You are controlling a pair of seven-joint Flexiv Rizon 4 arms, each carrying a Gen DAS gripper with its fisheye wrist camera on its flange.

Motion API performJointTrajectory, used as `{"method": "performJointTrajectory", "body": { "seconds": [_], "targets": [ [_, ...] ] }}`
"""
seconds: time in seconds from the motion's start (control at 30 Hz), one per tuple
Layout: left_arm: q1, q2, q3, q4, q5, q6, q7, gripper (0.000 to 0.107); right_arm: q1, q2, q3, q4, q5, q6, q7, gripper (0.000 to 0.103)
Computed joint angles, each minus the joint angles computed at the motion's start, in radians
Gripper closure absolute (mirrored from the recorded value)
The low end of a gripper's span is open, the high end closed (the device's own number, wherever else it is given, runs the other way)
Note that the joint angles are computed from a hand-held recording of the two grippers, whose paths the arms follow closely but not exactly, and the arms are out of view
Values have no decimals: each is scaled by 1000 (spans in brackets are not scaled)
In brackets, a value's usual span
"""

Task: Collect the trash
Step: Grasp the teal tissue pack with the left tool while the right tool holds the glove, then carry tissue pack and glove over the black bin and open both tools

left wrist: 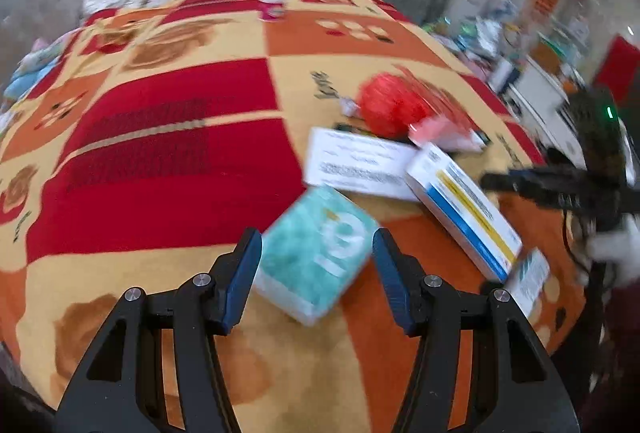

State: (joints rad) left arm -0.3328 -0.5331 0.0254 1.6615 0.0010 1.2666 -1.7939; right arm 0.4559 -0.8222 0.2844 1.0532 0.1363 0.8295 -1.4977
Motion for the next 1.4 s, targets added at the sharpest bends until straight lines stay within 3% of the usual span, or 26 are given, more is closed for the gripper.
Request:
{"method": "performJointTrajectory", "body": {
  "seconds": [0.17, 0.33, 0.47, 0.53, 0.6, 0.63, 0.83, 0.97, 1.17, 1.4],
  "targets": [
    [-8, -30, 17, -43, 24, -49, -14, 50, -1, -7, -1, -12, 0, -17, -2, 79],
    [-20, -71, 33, -105, 70, -90, 22, 37, 3, -17, -2, -28, 1, -28, -5, 79],
    [10, -89, -7, -113, 35, -104, 66, 37, 8, -23, -1, -36, 4, -32, -6, 79],
    [7, -89, -9, -110, 31, -107, 75, 41, 9, -20, -1, -32, 4, -29, -11, 79],
    [11, -78, -19, -97, 31, -104, 69, 67, 8, -15, -3, -23, 3, -18, -16, 79],
    [48, -65, -71, -69, -33, -96, 116, 70, 6, -13, -2, -19, 4, -15, -19, 79],
    [69, -11, -125, -21, -145, -44, 152, 73, -3, 21, -2, 30, -3, 22, -46, 79],
    [46, -4, -129, -54, -169, -35, 153, 73, -27, 64, 13, 86, 14, 86, -67, 79],
    [-23, -78, -137, -227, -161, -97, 164, 73, -52, 119, 1, 161, 9, 141, -55, 79],
    [-114, -257, -147, -548, -165, -247, 162, 73, -98, 213, -43, 307, -31, 219, 6, 79]
  ]
}}
